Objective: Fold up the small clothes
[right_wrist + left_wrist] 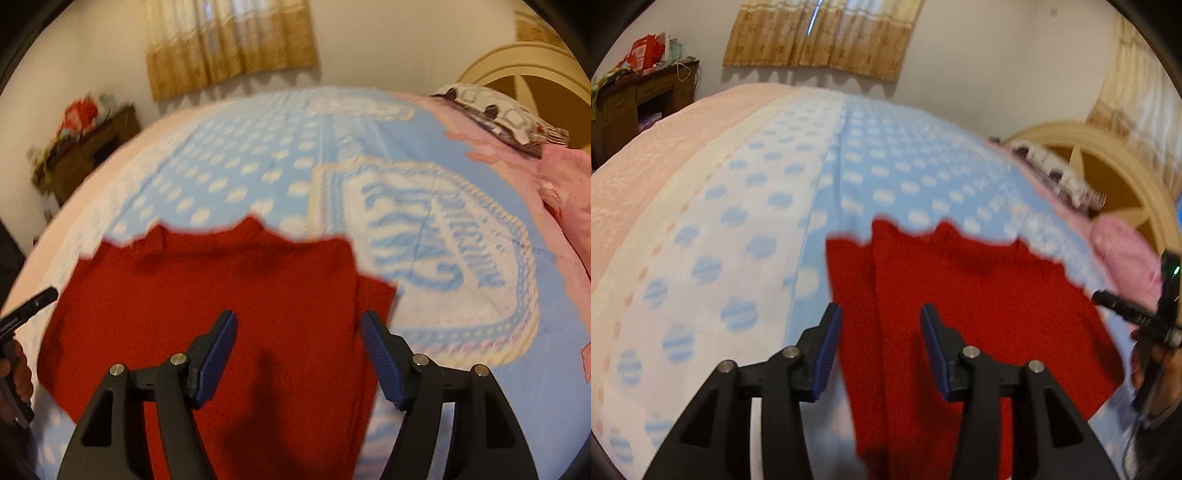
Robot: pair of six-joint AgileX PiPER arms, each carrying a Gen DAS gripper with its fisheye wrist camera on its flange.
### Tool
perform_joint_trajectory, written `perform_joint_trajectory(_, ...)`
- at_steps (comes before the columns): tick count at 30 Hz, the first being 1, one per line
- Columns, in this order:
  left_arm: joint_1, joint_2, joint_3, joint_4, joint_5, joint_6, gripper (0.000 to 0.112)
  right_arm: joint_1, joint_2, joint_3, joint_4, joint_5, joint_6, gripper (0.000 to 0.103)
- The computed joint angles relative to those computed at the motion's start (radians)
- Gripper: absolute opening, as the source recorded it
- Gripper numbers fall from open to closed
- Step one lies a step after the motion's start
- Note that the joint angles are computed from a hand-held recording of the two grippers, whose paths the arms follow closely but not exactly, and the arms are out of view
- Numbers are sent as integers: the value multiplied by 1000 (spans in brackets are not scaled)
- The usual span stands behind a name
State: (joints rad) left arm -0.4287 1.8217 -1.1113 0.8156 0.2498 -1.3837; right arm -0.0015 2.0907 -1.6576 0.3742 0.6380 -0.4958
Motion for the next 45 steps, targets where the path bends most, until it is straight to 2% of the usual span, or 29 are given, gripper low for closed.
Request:
perform_joint_trajectory(2,-16,8,15,-8,20,-4,46,21,-32,72,-56,-42,6,70)
perform_joint_trajectory(4,-16,-2,51,4,-6,-40,49,47,-65,149,-144,-92,36,70)
perform_joint_trajectory(6,-26,-15,81,112,-3,-159,54,62,-99,216,-211,-142,77,70)
perform_joint_trajectory(8,-35,-22,96,203,15,-255,58,60,-136,278,-189,-178,51,70)
perform_joint_trajectory(12,-19,-11,110,189,-15,-252,66,39,-170,382,-153,-231,29,70)
perform_joint_trajectory(13,-20,-11,116,215,-18,-282,69,24,-175,400,-109,-234,-2,72)
perform_joint_trajectory(16,-27,-7,121,250,-12,-317,73,-46,-148,357,71,-118,-88,73)
perform_joint_trajectory(18,-33,-2,117,244,-4,-305,75,-62,-153,358,105,-99,-95,73)
perform_joint_trajectory(21,-38,3,116,251,1,-300,78,-44,-223,427,73,-181,-48,73)
perform_joint_trajectory(22,-38,3,116,253,-1,-300,79,-34,-264,465,101,-221,-78,73)
perform_joint_trajectory(25,-47,7,114,261,8,-301,84,4,-329,512,153,-253,-155,73)
perform_joint_trajectory(30,-65,18,95,218,37,-240,88,100,-308,509,23,-257,-102,73)
perform_joint_trajectory(34,-62,-7,133,271,14,-307,88,112,-241,494,-143,-242,102,73)
perform_joint_trajectory(36,-66,-17,150,312,11,-352,88,109,-254,529,-99,-267,58,74)
perform_joint_trajectory(38,-74,-31,169,339,12,-391,88,105,-260,532,-98,-257,57,74)
perform_joint_trajectory(41,-81,-54,191,300,1,-361,88,116,-258,534,-140,-264,96,75)
perform_joint_trajectory(45,-108,-79,230,351,7,-419,89,127,-249,534,-194,-281,142,77)
